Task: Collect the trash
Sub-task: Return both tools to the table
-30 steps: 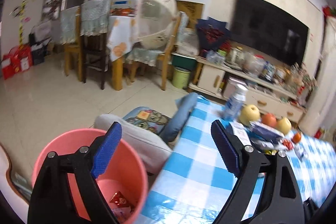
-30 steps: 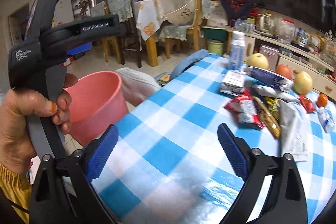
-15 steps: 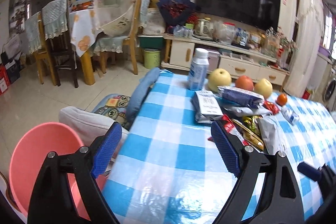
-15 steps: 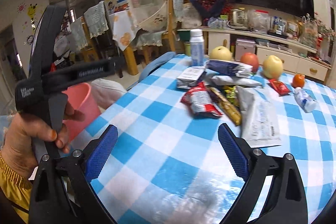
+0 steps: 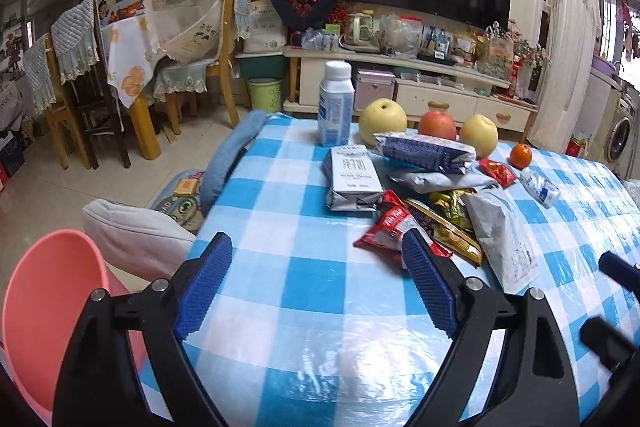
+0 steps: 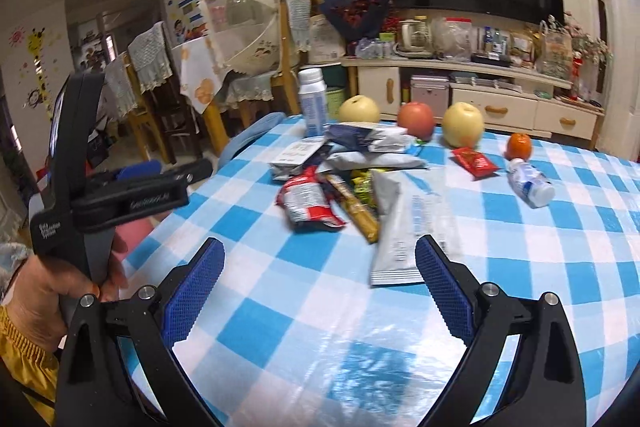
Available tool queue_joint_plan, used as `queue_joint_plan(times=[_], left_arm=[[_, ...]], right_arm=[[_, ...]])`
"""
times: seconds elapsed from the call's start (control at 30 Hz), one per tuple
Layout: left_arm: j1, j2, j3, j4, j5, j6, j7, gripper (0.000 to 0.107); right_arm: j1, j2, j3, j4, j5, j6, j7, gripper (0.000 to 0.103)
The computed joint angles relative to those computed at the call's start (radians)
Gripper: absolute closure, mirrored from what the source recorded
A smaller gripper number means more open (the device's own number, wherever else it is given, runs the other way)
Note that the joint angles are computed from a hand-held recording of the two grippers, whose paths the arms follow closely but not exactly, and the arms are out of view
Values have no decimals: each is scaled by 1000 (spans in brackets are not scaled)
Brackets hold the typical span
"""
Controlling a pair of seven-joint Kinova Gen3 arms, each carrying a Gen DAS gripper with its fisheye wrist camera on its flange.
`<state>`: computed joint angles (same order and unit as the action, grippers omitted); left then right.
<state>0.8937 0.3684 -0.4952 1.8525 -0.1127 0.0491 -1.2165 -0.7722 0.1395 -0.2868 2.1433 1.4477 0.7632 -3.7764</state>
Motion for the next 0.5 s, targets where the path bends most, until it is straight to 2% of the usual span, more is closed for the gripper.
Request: queue_joint_plan(times=[0.13,0.27,0.3,0.5], left_arm=[[-81,0,101,-17,1,24,-7,20],[-194,-1,246,-31,4,36,-21,20],[-202,4,261,-38,2,43,-21,20],[-134,55,230,-95,-48,91,15,20]], right_arm=[[26,-38,9,35,-12,-18,-28,8],[66,-77,15,71,-8,-54,-74,8],[77,-87,16,80,-7,-63,-83,8],[144,-121,30,115,8,-120,-118,8]])
